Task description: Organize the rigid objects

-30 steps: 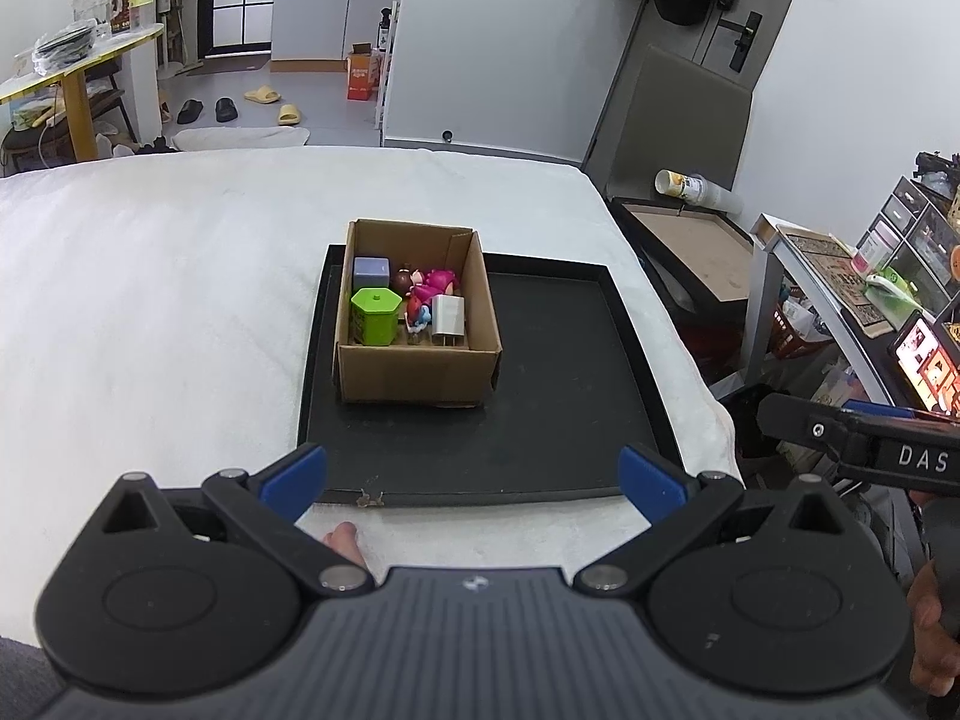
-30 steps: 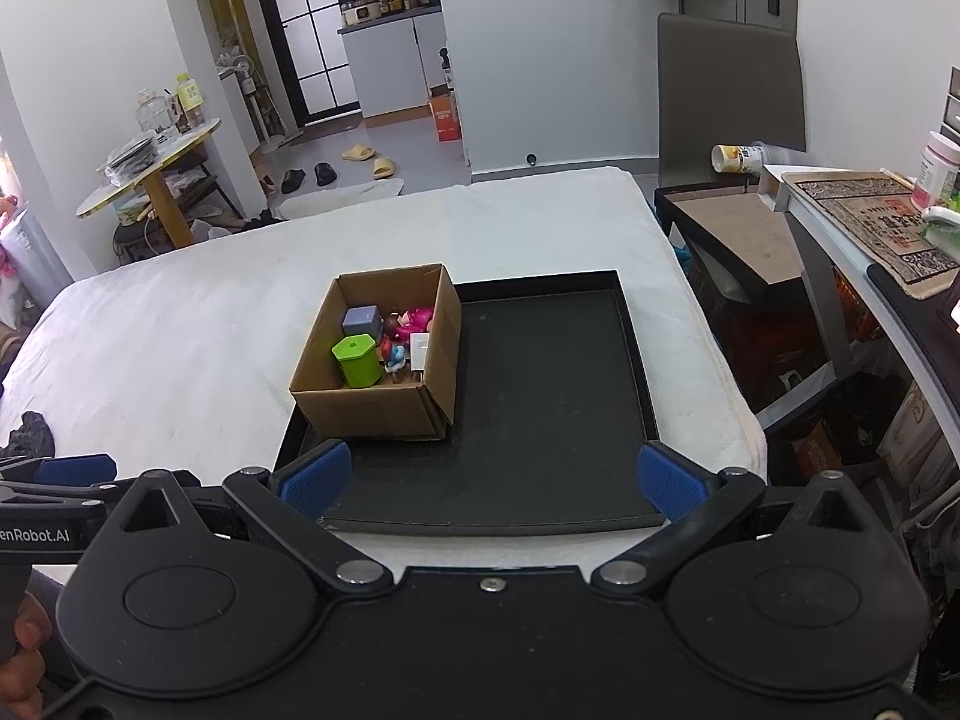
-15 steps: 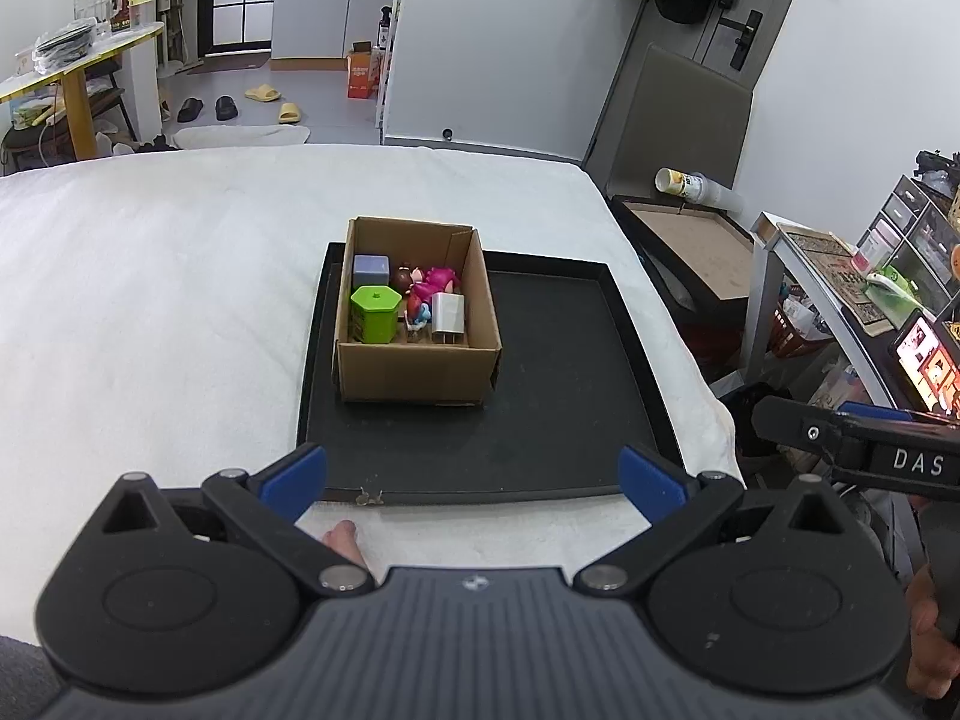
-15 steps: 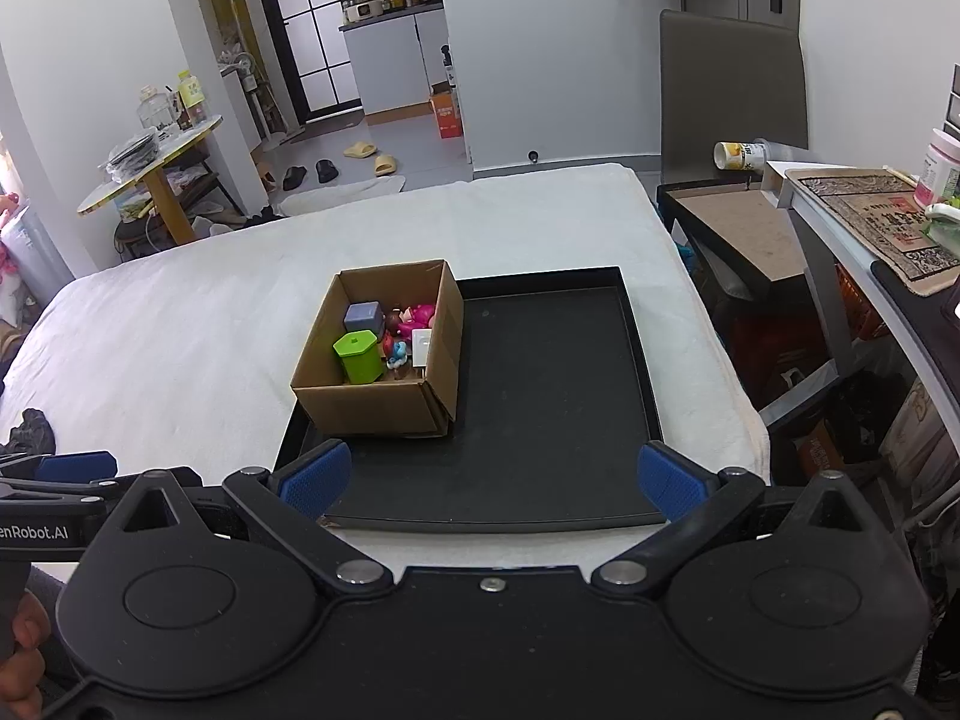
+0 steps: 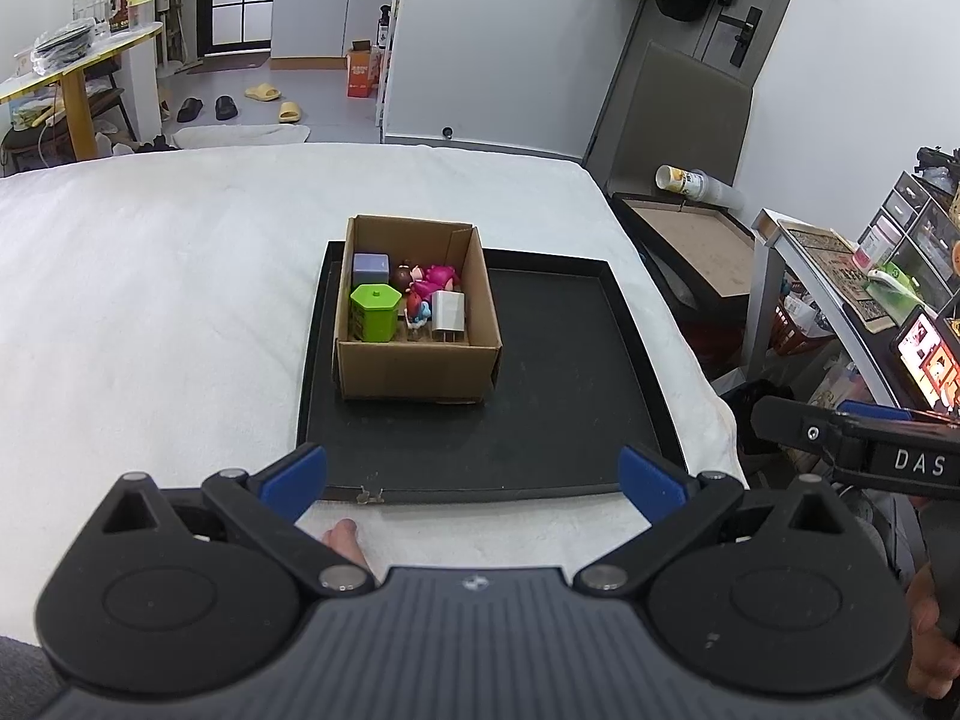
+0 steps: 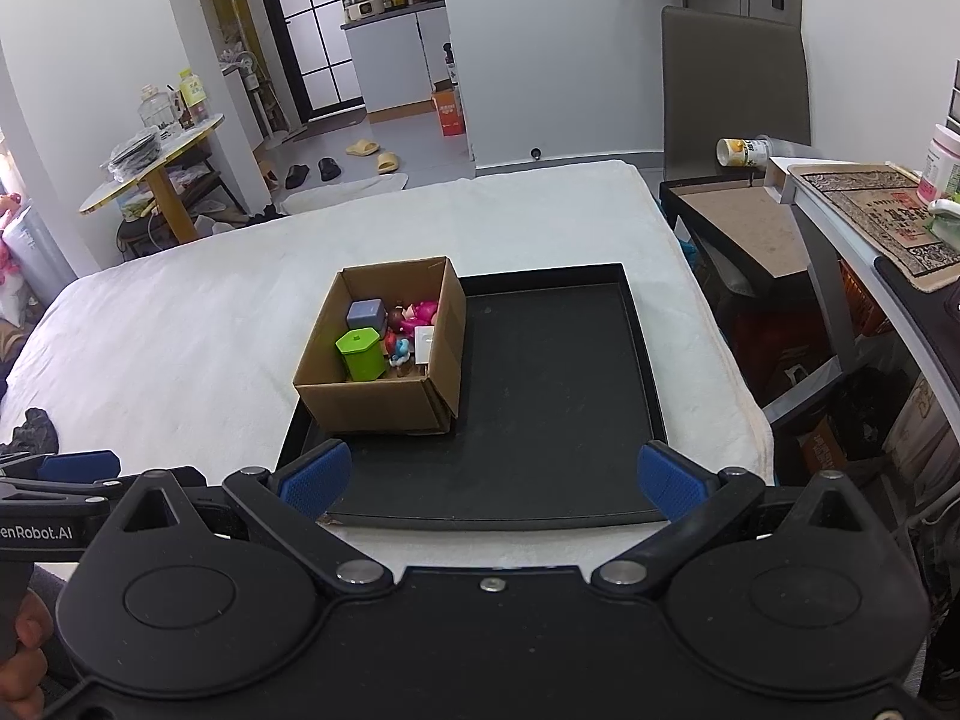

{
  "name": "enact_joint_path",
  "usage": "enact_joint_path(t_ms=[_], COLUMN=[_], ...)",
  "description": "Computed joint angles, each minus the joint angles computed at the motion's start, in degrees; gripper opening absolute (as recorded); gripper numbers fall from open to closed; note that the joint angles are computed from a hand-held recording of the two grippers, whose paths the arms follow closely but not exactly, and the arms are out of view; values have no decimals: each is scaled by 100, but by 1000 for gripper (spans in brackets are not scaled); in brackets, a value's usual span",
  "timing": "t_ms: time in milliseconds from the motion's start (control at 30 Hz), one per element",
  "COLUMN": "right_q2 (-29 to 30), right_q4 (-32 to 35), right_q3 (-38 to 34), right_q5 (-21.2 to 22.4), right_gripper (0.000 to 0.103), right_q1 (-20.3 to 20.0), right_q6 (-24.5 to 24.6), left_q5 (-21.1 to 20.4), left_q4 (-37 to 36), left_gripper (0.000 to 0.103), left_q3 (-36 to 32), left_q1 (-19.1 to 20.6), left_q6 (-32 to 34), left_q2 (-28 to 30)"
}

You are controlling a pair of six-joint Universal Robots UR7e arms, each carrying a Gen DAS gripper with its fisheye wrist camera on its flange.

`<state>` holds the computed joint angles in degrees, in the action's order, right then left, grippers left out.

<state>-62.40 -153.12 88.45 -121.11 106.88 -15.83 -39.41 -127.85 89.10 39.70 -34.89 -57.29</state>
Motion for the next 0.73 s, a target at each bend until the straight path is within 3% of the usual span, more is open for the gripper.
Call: enact_joint_path(t_ms=[733], right_q2=[8], right_q4=[16], right_q3=[9], right_q5=[-27], right_gripper=[103], right_q1=[0], right_q6=[14], left_q5=[22], left_q4=[44], left_gripper=[103], left_q3=[1], left_q1=[-17], left_q6=[185], left_q2=[64])
